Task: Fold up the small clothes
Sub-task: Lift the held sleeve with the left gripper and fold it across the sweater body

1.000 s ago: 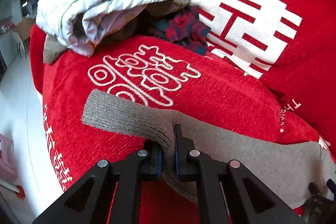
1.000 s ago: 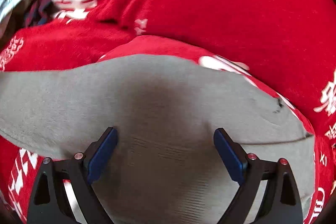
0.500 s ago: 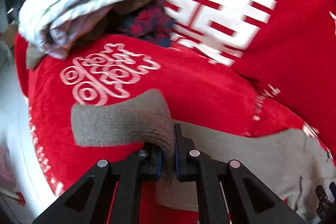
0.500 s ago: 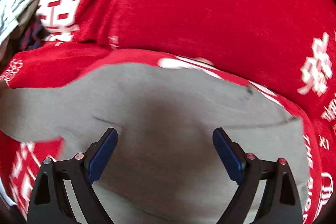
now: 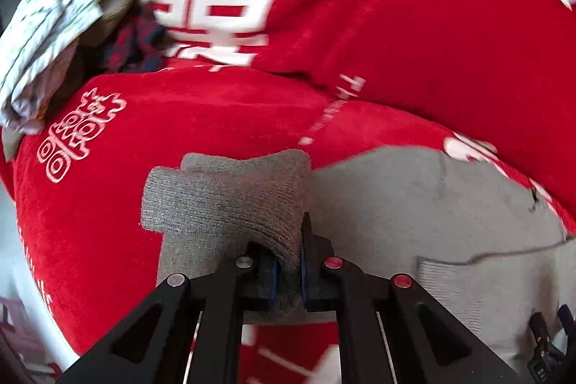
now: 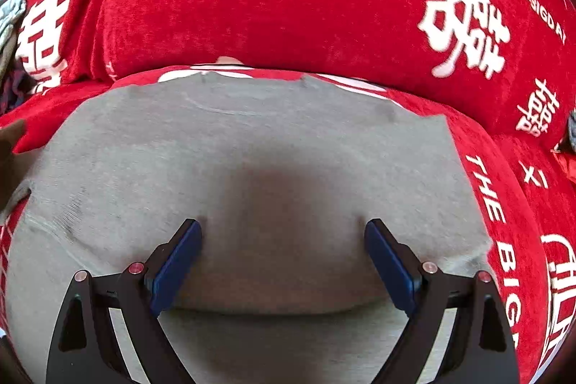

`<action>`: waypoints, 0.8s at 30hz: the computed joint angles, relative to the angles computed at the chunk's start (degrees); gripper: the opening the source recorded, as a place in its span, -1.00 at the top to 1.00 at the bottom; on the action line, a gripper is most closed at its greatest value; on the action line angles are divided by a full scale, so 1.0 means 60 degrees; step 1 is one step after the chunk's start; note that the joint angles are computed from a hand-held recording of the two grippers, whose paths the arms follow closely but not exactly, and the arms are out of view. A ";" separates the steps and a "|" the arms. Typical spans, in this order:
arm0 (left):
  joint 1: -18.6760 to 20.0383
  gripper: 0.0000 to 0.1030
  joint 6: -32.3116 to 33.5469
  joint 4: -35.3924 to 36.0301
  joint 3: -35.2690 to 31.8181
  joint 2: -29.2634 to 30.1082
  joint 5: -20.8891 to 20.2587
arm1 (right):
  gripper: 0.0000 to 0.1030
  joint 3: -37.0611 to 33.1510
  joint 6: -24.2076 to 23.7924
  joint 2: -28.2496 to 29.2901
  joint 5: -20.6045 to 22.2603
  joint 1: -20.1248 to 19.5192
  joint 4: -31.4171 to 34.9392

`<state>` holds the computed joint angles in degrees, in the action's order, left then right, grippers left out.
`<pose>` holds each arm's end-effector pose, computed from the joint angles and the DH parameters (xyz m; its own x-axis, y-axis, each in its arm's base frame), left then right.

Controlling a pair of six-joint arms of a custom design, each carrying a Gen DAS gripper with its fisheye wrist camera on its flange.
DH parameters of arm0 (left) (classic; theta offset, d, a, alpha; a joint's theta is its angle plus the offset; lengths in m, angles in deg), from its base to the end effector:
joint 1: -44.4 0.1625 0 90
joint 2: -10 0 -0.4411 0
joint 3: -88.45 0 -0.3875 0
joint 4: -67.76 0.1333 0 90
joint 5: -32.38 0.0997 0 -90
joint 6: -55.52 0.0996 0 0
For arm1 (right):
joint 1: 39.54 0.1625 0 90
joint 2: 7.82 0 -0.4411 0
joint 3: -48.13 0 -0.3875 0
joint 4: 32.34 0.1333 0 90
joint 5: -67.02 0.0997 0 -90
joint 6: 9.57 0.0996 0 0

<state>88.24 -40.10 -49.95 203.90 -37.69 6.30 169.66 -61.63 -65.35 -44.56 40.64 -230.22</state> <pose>-0.2004 -0.5013 0.0324 -0.5605 -0.5979 -0.5730 0.0577 0.6620 -0.7473 0.0027 -0.5513 0.1887 -0.6336 -0.3082 0.7097 -0.6128 0.7599 -0.2171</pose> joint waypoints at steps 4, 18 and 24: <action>-0.0009 0.81 0.0455 0.0130 -0.0767 0.0676 -0.0212 | -0.81 -0.0038 0.0048 -0.0280 0.0241 -0.0245 0.0233; -0.0469 0.81 0.1013 0.1980 -0.3614 0.2631 -0.0195 | -0.80 -0.0314 0.0574 -0.1139 0.1556 -0.1149 0.1607; -0.0667 0.81 0.1889 0.1885 -0.4650 0.3411 -0.0213 | -0.80 -0.0274 0.0600 -0.1363 0.1956 -0.1293 0.1966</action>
<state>84.24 -28.76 -38.64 176.00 -17.22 5.02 168.01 -58.03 -73.53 -32.82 32.88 -218.42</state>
